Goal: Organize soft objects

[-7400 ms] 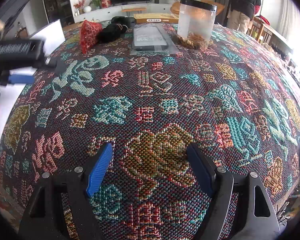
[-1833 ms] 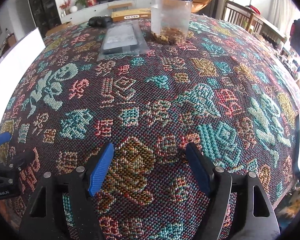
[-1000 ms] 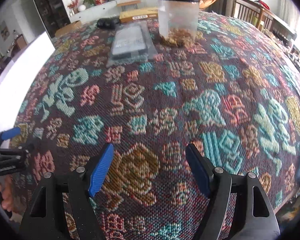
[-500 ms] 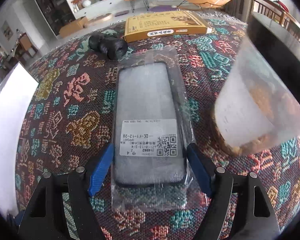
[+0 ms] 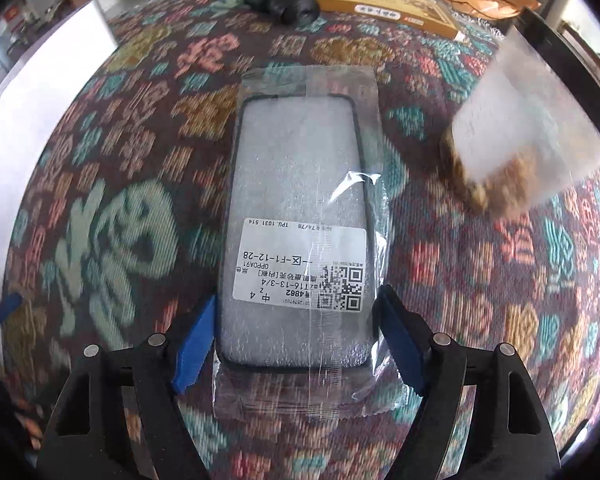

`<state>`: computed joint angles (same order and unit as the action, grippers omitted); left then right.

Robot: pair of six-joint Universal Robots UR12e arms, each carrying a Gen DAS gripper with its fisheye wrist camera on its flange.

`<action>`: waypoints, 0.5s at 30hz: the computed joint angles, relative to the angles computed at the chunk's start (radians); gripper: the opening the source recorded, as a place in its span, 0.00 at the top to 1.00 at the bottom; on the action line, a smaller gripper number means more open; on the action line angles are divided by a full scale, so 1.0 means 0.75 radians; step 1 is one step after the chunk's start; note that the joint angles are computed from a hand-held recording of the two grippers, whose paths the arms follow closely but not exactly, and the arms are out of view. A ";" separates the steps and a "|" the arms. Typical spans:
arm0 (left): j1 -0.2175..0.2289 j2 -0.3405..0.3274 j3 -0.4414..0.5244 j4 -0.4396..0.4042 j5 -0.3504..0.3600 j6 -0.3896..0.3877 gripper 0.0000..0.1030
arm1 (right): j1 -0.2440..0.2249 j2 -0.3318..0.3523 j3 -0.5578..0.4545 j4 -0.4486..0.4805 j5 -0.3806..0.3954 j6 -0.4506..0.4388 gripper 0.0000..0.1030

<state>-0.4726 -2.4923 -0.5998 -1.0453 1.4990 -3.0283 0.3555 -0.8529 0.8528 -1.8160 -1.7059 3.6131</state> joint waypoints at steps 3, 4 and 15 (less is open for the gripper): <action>0.000 -0.001 0.002 0.000 0.000 0.000 0.00 | 0.032 -0.170 0.273 -0.080 -0.019 0.088 0.23; 0.000 0.000 0.000 0.001 0.000 0.000 0.00 | 0.037 -0.226 0.360 -0.106 -0.035 0.160 0.23; 0.000 0.007 -0.013 0.010 0.001 -0.002 0.00 | -0.087 -0.331 0.565 -0.367 -0.310 0.571 0.23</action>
